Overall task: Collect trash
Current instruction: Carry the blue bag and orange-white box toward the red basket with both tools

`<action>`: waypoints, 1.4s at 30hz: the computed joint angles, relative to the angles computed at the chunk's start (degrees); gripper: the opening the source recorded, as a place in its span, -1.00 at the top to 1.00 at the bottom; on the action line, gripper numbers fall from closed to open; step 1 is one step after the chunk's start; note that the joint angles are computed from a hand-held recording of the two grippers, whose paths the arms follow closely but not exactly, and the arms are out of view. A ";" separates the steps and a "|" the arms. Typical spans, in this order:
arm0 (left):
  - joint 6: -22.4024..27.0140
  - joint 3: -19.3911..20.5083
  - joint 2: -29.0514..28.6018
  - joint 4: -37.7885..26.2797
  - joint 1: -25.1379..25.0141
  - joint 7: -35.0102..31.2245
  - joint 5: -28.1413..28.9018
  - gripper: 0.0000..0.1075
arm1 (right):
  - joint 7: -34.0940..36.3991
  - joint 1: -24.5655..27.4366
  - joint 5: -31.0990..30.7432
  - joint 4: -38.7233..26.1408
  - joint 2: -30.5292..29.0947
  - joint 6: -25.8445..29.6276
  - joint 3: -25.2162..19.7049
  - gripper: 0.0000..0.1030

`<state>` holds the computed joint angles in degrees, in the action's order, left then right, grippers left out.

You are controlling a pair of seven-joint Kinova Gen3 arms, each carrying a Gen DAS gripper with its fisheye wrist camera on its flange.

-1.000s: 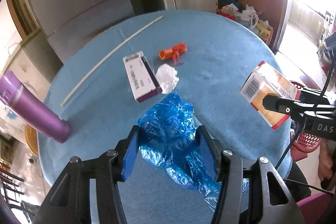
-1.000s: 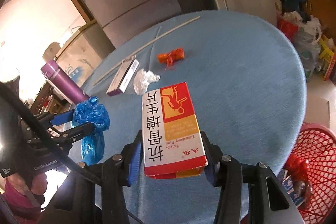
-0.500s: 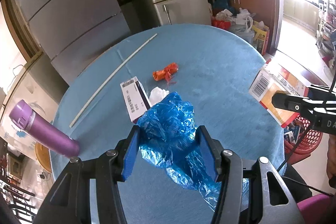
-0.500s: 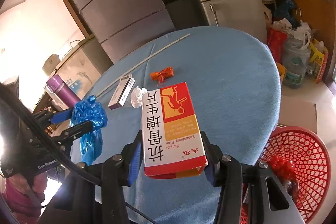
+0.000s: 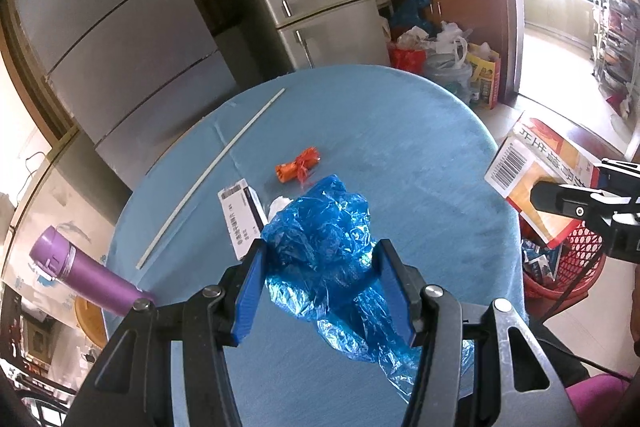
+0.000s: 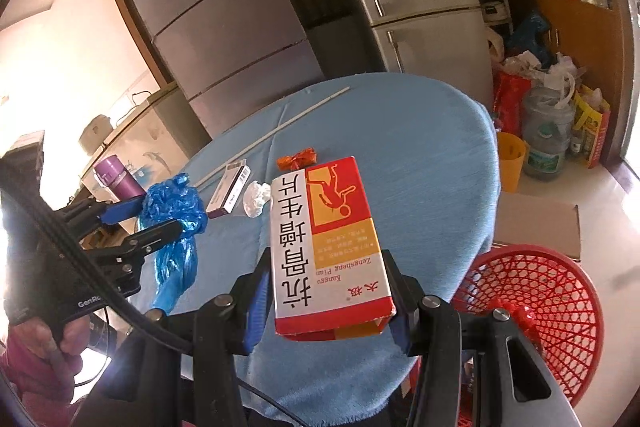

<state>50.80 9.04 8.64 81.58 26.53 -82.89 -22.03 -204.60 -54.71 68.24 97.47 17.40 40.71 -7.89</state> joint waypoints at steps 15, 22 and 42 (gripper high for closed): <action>1.50 1.19 1.19 -2.98 4.21 0.16 -2.61 -0.05 | -6.22 0.20 1.89 5.87 -4.48 5.55 -3.43 -0.01; 2.25 1.39 2.73 -5.10 6.95 -0.60 -4.11 -0.05 | -8.84 0.98 2.69 8.30 -6.13 7.52 -5.38 -0.01; 2.64 0.58 7.37 -9.56 12.17 -4.11 -3.56 -0.05 | -10.41 3.40 -0.12 12.51 -10.48 12.43 -8.74 -0.01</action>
<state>53.45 9.62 16.01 72.03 38.69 -87.00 -25.59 -215.02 -51.31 68.12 109.99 6.92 53.13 -16.63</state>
